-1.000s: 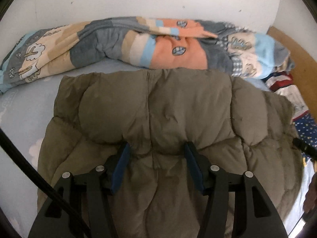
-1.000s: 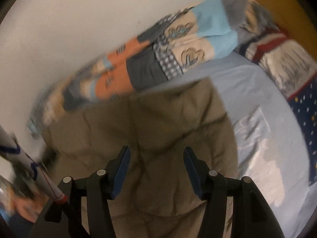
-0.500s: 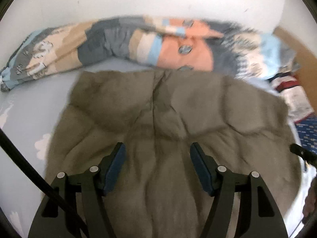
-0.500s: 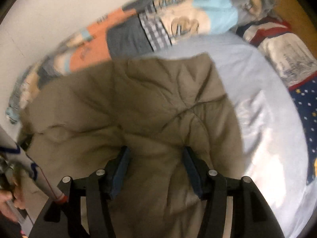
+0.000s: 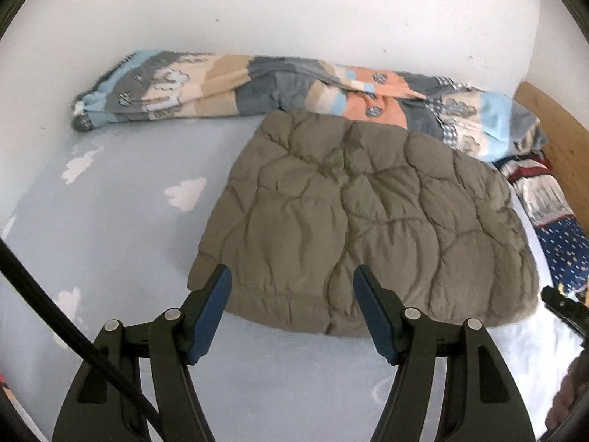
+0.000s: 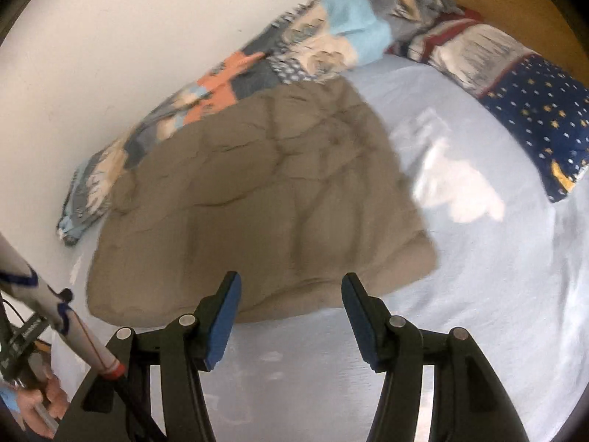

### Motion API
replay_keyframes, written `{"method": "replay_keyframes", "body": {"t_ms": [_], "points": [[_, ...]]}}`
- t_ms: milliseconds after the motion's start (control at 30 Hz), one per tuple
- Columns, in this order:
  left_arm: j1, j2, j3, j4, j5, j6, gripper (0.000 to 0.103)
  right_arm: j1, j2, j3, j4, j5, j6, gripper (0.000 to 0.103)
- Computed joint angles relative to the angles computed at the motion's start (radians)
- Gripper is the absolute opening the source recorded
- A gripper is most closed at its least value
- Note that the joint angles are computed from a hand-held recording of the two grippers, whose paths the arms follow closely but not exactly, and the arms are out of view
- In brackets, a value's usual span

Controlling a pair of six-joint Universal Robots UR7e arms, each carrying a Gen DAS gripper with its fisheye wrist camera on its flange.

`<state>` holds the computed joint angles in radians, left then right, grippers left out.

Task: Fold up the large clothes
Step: 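Move both open tools to the edge of the folded olive jacket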

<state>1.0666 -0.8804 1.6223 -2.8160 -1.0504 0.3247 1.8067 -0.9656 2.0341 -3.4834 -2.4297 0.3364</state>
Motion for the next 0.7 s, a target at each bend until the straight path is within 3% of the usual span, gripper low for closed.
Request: {"method": "replay_keyframes", "body": {"t_ms": [100, 167, 233, 333, 400, 533, 600, 700], "points": [[0.011, 0.042, -0.011, -0.061, -0.001, 0.025, 0.068, 0.023, 0.090, -0.087, -0.097, -0.054, -0.175, 0.061], [0.018, 0.075, -0.045, -0.054, 0.000, 0.031, 0.068, 0.013, 0.126, -0.124, -0.119, -0.067, -0.239, 0.061], [0.025, 0.110, -0.086, -0.031, 0.008, 0.035, 0.068, -0.011, 0.137, -0.147, -0.068, -0.058, -0.232, 0.061], [0.033, 0.155, -0.149, 0.043, 0.076, 0.007, 0.068, -0.042, 0.143, -0.166, -0.019, -0.052, -0.213, 0.061], [0.050, 0.180, -0.206, 0.157, 0.084, -0.045, 0.068, -0.070, 0.125, -0.148, 0.020, -0.003, -0.169, 0.061], [0.054, 0.189, -0.235, 0.216, 0.087, -0.058, 0.068, -0.098, 0.111, -0.142, 0.102, 0.040, -0.115, 0.063], [0.055, 0.175, -0.234, 0.227, 0.067, -0.072, 0.068, -0.102, 0.102, -0.134, 0.104, 0.056, -0.103, 0.063], [0.066, 0.132, -0.241, 0.261, -0.019, -0.127, 0.068, -0.096, 0.065, -0.102, 0.073, 0.091, -0.061, 0.063]]}}
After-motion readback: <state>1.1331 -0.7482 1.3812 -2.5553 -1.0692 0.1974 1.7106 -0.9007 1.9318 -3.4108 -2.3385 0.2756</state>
